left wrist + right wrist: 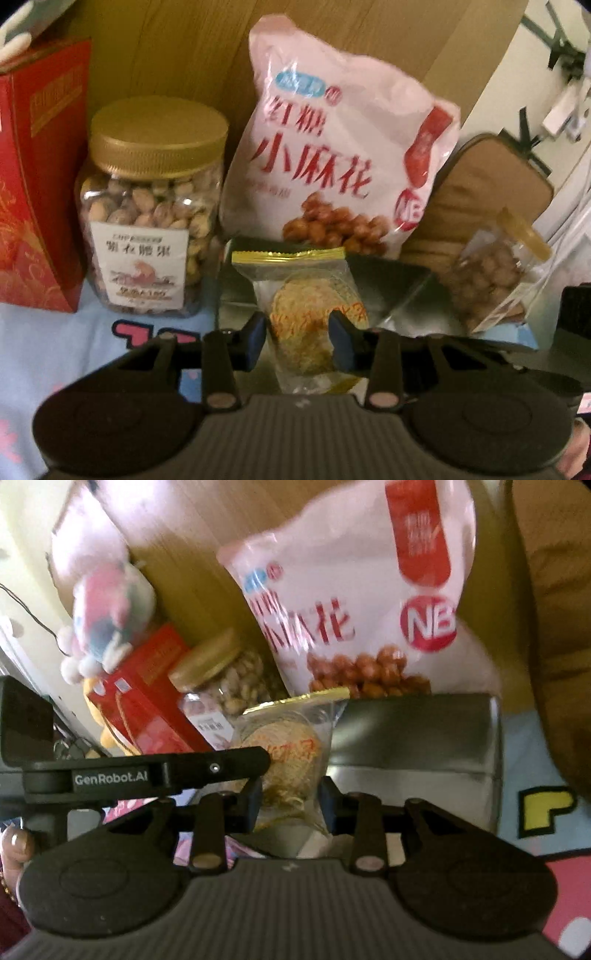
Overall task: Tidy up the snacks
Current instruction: 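Carry the pastry bag into the metal tin box and open the left gripper, then grasp the yellow-labelled peanut bag with the left gripper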
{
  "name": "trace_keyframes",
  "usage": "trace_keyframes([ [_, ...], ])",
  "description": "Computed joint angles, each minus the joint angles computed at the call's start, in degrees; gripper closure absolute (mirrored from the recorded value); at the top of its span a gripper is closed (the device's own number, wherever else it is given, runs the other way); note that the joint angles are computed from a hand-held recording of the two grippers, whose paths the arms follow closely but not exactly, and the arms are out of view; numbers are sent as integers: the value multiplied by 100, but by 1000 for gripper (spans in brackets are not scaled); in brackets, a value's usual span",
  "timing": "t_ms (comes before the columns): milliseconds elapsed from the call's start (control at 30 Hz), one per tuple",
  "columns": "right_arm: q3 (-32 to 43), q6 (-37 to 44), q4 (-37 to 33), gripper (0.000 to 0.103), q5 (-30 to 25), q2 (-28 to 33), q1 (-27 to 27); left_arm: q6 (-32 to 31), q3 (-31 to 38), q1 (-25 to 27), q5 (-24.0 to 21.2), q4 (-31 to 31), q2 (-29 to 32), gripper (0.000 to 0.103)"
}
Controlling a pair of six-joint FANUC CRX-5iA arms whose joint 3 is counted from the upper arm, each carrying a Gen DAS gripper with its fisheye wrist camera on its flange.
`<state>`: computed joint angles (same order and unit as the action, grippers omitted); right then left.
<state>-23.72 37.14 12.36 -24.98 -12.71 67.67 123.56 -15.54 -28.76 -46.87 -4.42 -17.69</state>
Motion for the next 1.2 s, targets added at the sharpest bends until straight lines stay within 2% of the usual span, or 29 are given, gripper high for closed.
trace_keyframes([
  [67,-67,-252,274,61,-28,52,26,-61,-116,17,53,55,-156,60],
  [233,-1042,-2404,2450,61,615,-500,-20,-55,-469,-1,194,79,-997,58],
  [333,-1409,-3096,3178,60,693,-944,44,384,-574,-229,-63,-368,-1497,58],
  [400,-1511,-2834,3075,60,747,-1183,242,884,-657,-499,-279,-840,-1763,58],
  [500,-1372,-1883,2491,61,383,-1226,784,1563,-935,-823,-461,-1330,-2120,45],
  [633,-1233,-1444,2598,61,-19,-854,1160,1509,-1642,-522,-67,-925,-2600,44],
  [733,-1097,-1321,3002,56,-218,-457,1215,1646,-1715,-615,-11,-1168,-2497,44],
  [800,-981,-1205,2962,53,-230,-258,1164,1312,-1881,-399,220,-934,-2495,44],
  [867,-778,-786,2445,53,-162,-95,1092,871,-2107,-78,444,-500,-2527,45],
  [900,-732,-685,2298,53,-165,-60,1097,535,-2260,136,581,-151,-2548,47],
  [933,-675,-619,2190,53,-190,13,1112,101,-2448,368,707,304,-2582,57],
  [967,-624,-555,2119,55,-211,84,1103,-78,-2552,473,760,522,-2583,58],
  [1000,-723,-782,2348,58,-209,38,1155,-84,-2576,496,772,533,-2598,60],
  [1033,-733,-925,2488,79,-223,68,1164,-140,-2596,520,752,575,-2633,66],
  [1067,-694,-998,2465,83,-289,83,1171,-290,-2634,603,689,748,-2703,69],
  [1133,-754,-1291,2512,86,-226,-25,1180,-616,-2791,798,603,1227,-2931,70],
  [1200,-809,-1494,2567,87,-205,-160,1247,-282,-2662,595,419,930,-3086,70],
])
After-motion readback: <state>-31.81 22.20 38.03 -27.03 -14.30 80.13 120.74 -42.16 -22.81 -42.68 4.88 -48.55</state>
